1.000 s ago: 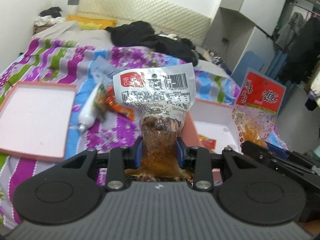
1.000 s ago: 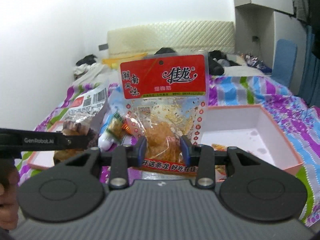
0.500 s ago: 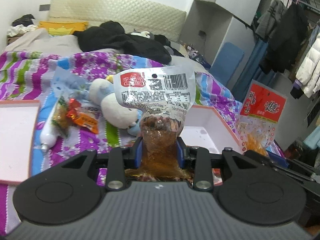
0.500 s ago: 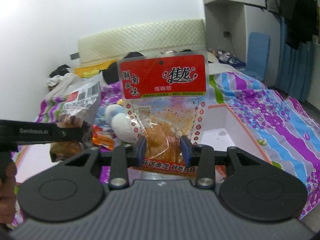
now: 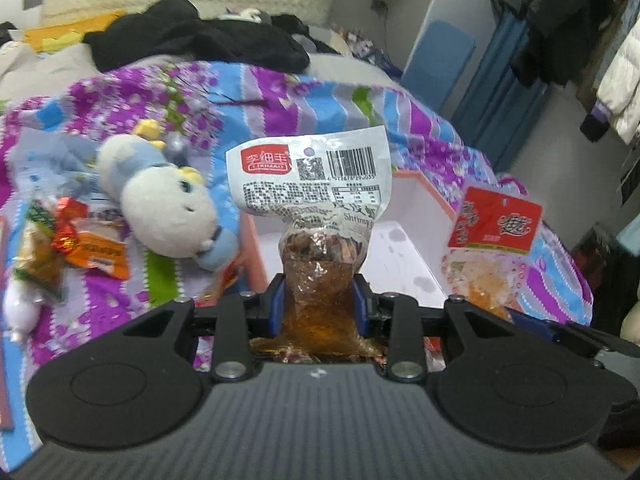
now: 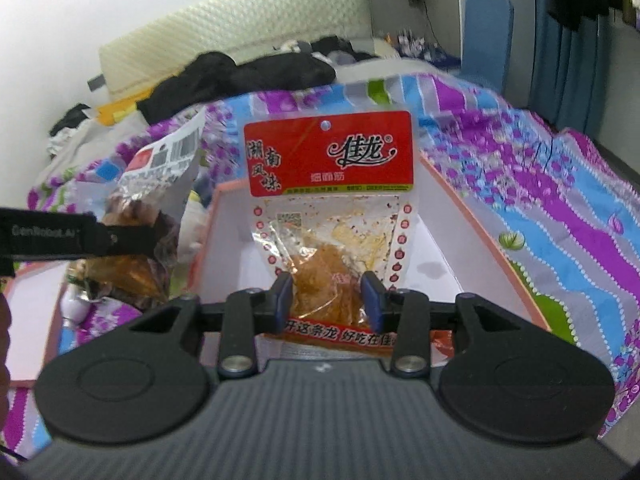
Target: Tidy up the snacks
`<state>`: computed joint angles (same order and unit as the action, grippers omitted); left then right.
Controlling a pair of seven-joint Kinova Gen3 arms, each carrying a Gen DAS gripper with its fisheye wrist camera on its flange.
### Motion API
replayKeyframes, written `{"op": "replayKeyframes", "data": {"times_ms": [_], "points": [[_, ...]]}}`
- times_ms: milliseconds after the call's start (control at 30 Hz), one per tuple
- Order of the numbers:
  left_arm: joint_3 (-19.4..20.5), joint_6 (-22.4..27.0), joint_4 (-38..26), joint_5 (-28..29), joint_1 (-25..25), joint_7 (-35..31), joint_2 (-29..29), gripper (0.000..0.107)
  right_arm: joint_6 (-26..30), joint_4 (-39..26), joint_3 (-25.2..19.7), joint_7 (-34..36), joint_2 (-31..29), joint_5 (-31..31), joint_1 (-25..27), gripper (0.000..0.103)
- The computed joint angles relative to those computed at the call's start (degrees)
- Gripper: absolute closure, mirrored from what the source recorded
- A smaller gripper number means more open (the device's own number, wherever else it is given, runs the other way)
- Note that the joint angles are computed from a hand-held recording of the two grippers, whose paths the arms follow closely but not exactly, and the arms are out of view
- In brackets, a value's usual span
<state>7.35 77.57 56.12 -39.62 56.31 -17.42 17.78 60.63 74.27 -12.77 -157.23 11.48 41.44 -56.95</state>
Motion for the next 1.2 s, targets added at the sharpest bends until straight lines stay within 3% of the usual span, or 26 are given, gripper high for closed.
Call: {"op": "replayKeyframes", "data": {"times_ms": [267,567,633,733,1200], "points": [[-1.32,-5.0,-3.9,9.29,-6.6,-9.95,6.05,0.069,-1.9,-1.13,2.1,4.35,3.94,-6.03,3.45,0.06],[-3.5,-6.13,-5.14,14.49,-8.21,-13.89,8.79,0.068,-4.19,-0.83,4.1,6.63,5.76,-10.04,4.81,0.058],[-3.68,-5.85,-5.35,15.13,-8.38,-14.37,8.94,0.063,-3.66,-1.42,4.29,7.37,6.17,-10.44,4.75,0.058],[-4.24,-6.58,-4.33,14.73,-7.93,-13.66,8.23,0.057,-2.83,-1.91,4.95,6.58,6.35,-10.05,4.04,0.044],[-3.77,-1.43,-3.49,5.21,-1.03,-7.68,2.55,0.057,-1.45,-0.39,2.76,-0.95,1.52,-2.62,0.04,0.044]]}}
